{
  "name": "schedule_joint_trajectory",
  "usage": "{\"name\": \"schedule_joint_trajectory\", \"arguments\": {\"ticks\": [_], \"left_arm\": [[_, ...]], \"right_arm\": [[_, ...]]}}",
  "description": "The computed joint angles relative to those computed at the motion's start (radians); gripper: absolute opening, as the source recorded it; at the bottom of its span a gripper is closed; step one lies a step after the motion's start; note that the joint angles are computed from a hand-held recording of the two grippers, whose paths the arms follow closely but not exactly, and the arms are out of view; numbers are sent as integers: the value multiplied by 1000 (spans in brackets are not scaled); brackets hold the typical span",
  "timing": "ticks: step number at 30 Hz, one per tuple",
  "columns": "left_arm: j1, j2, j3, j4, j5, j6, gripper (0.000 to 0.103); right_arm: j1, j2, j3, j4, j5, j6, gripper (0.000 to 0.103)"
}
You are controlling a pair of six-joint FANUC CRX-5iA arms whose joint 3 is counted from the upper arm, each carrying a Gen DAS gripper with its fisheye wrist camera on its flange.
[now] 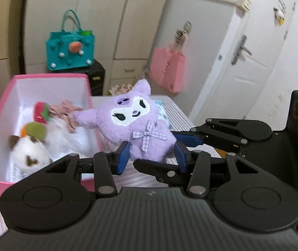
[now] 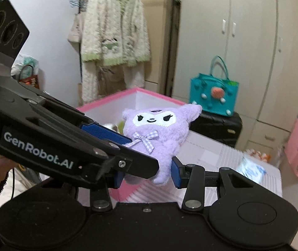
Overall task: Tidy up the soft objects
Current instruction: 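Carry the Kuromi plush into the pink box and open the left gripper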
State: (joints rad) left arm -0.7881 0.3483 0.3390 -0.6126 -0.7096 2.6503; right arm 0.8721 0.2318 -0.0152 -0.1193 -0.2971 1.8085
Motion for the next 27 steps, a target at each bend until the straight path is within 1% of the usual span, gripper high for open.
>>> {"name": "schedule_joint_trajectory", "arguments": {"ticks": [3,6,8,10,12,15,17,20,23,27], "left_arm": [[19,-41,-45,-17,1,48,45],[58,-76,-95,11,20,58,45],[90,-90,-124,36,38,58,45],[124,-99,-150,65,61,53,45],[162,-106,-185,113,96,34,45],[207,-104,-223,185,140,-8,45],[233,-96,-241,234,172,-45,45],[284,-87,-284,359,242,-147,45],[313,-77,-312,456,295,-240,45],[338,-57,-328,553,332,-335,45]], "right_arm": [[0,46,100,-98,-66,95,49],[-5,104,210,-185,-153,164,49],[-9,147,281,-222,-210,182,49],[-11,196,353,-238,-260,167,49],[-6,235,394,-233,-271,143,49],[9,270,409,-187,-260,87,49],[22,290,417,-130,-254,46,49],[32,320,448,-70,-283,-18,49],[48,334,443,33,-278,-103,49],[65,349,423,174,-254,-203,49]]}}
